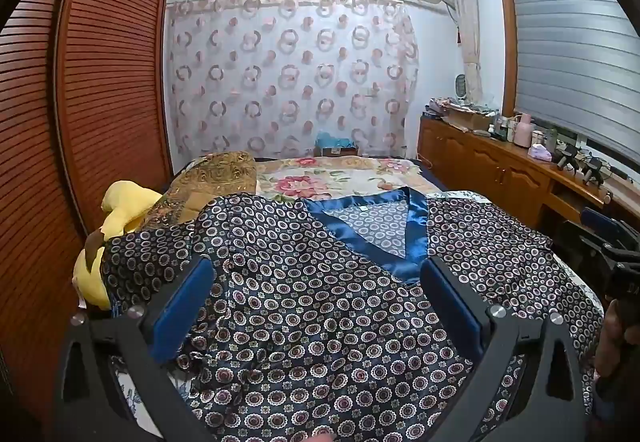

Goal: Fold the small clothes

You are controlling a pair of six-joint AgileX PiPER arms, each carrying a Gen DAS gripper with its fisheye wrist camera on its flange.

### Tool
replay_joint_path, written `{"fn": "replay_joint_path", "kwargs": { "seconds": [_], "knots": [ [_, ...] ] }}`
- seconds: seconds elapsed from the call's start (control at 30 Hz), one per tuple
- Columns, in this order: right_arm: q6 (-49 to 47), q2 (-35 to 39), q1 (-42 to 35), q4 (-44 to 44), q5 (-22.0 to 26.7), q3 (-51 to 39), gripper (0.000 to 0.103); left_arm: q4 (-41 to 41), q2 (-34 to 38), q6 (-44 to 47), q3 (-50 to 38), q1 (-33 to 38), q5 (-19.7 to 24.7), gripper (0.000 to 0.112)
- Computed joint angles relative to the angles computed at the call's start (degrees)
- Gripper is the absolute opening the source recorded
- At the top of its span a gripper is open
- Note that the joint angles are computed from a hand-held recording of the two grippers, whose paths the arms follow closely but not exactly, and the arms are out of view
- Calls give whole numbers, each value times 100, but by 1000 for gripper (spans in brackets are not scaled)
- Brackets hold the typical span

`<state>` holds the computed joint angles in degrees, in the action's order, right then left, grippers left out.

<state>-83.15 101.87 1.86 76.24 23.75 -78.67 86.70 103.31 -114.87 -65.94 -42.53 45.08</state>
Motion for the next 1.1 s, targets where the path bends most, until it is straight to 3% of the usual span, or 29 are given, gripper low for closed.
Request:
{"fn": "replay_joint_path", "kwargs": {
  "seconds": [1.1],
  "knots": [
    [-3,-66,-10,39,32,80,103,101,-31,-129,60,-37,113,103]
  ]
}}
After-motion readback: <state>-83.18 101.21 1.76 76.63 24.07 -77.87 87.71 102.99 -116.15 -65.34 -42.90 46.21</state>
